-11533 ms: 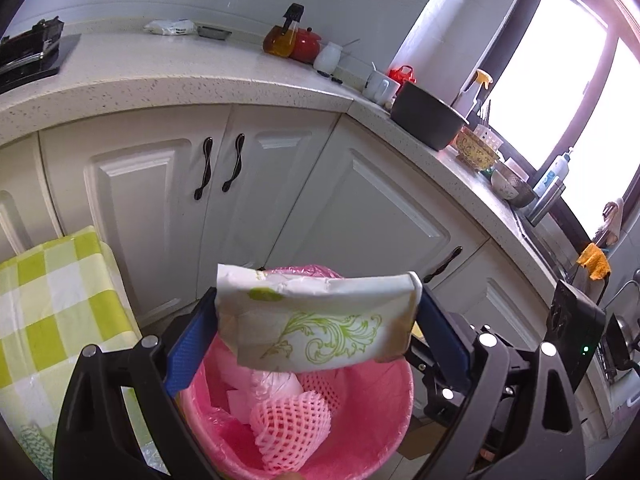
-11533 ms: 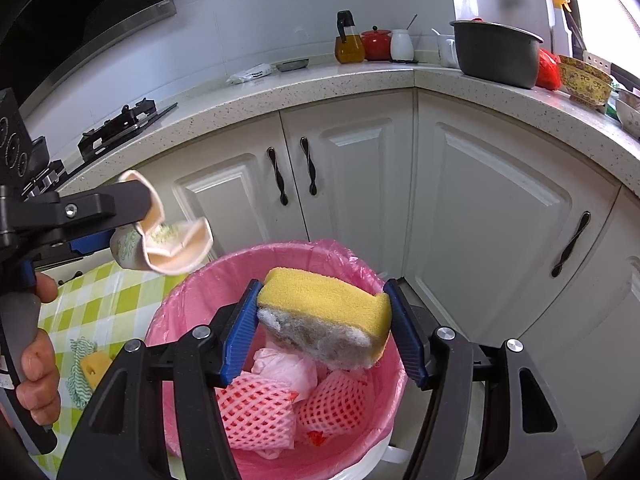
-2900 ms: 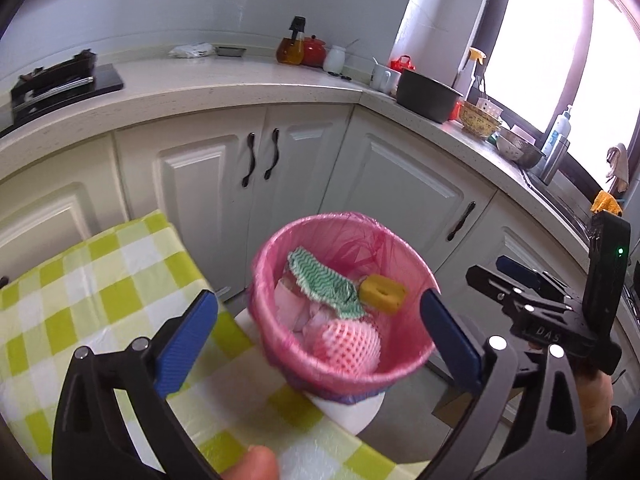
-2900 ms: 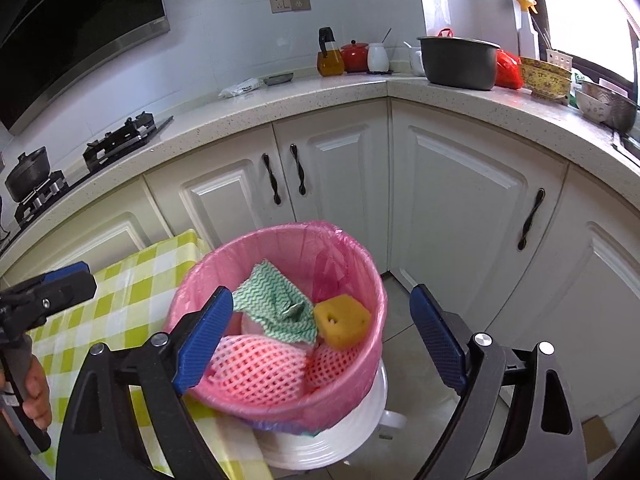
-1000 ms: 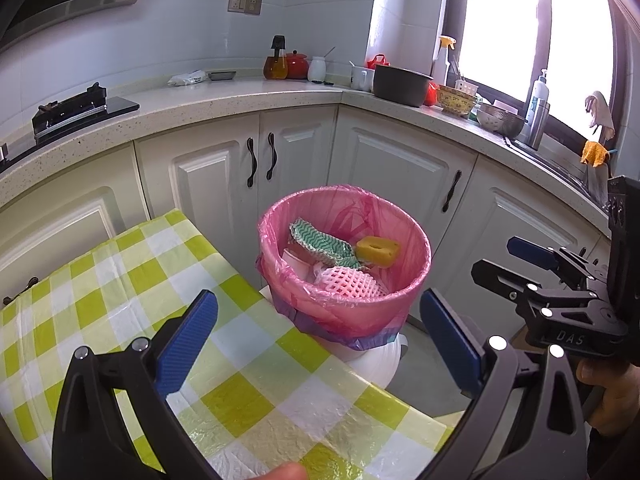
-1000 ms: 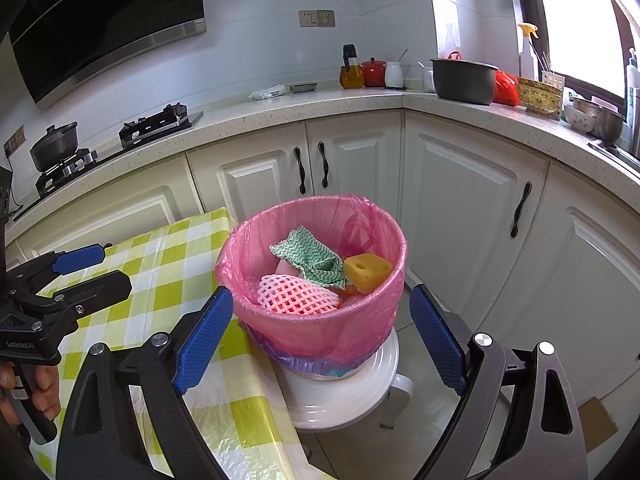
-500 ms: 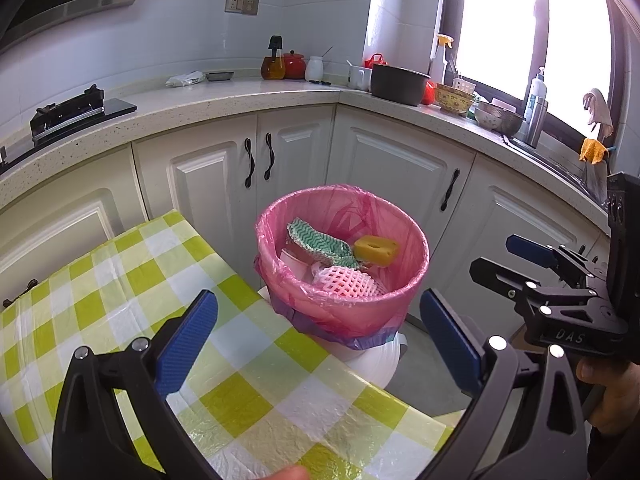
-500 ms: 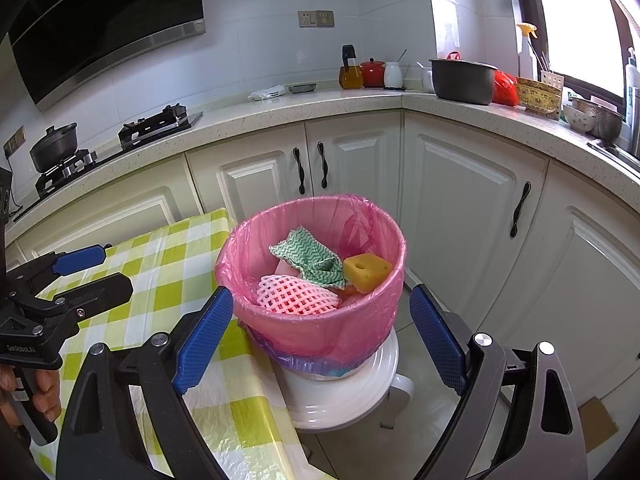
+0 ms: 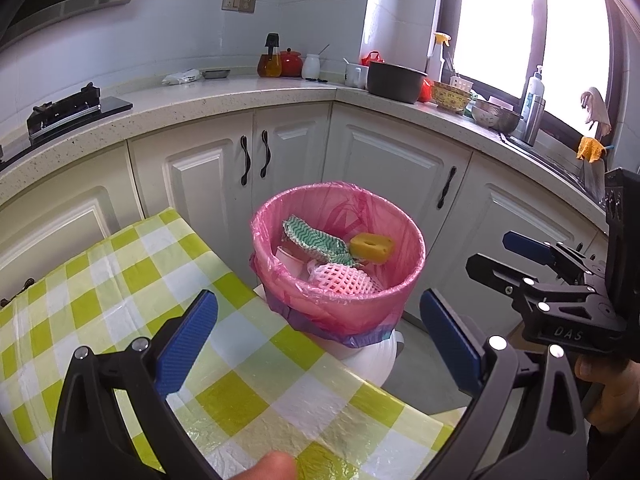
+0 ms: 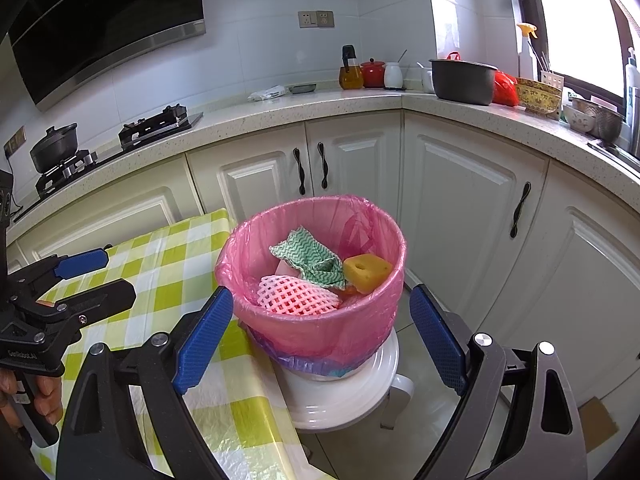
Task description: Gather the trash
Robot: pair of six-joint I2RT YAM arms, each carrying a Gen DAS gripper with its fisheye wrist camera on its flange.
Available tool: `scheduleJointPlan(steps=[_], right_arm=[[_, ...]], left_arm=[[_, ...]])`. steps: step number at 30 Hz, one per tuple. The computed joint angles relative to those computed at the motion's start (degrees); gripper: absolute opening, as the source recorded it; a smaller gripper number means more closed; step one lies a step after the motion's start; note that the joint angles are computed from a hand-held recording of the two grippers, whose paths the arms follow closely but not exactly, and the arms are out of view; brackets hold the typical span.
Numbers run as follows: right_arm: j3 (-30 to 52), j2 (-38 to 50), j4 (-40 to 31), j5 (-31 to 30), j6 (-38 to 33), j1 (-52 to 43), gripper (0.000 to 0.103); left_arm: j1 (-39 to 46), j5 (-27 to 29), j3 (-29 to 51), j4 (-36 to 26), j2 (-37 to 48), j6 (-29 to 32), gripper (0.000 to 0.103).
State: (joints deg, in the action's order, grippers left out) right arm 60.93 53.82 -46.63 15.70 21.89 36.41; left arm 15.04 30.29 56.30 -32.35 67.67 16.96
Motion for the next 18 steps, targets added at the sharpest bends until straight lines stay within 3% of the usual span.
scheduleJointPlan(steps=[18], right_arm=[[-0.77,-0.24,0.08,0.39,0.91,0.66,0.085]], left_arm=[[0.13,0.14,0.81,-0.99,0.37,1.32,0.098]])
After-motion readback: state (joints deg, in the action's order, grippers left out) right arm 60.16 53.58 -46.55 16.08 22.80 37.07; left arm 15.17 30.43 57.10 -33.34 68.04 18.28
